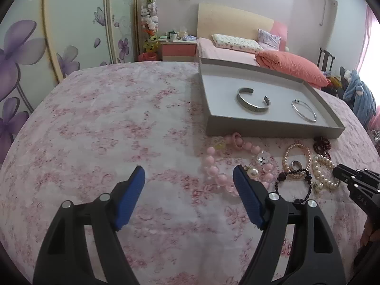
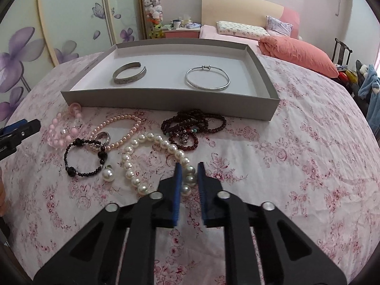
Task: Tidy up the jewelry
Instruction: 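Grasp the white pearl bracelet with the right tool while the left tool grasps the pink bead bracelet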
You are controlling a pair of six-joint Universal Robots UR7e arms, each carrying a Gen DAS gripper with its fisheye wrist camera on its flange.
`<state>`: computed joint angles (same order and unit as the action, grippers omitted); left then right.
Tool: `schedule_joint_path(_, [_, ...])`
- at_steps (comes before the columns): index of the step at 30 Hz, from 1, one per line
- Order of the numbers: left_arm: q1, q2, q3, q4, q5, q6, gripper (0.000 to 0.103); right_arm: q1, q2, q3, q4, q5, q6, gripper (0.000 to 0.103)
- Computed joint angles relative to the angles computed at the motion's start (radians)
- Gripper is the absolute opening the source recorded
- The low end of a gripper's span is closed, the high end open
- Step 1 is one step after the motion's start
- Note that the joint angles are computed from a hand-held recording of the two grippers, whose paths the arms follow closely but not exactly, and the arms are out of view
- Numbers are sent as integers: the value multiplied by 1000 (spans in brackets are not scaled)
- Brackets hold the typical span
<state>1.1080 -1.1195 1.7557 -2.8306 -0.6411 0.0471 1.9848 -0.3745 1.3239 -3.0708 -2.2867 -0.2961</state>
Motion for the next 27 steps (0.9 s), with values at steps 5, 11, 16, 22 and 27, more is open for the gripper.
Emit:
schedule_joint_path(5, [9,30,-38,42,-21,-21,66,-9,-16,20,-24,-18,15,11])
schedule_joint_path(11, [22,85,-104,104,-10,-28,47,-17,-27,25,-27,-23,29,11])
schedule_joint_path(16, [18,87,-94,101,21,-3,23,-19,-29,24,-24,-18,30,11])
schedule_joint_path(22, [8,40,-31,104,17,-6,20,-21,-30,22,-20,-14,34,11])
schedule_joint_path(27, [2,38,-23,98,17,-4,34,-23,-32,23,-19,-9,37,11])
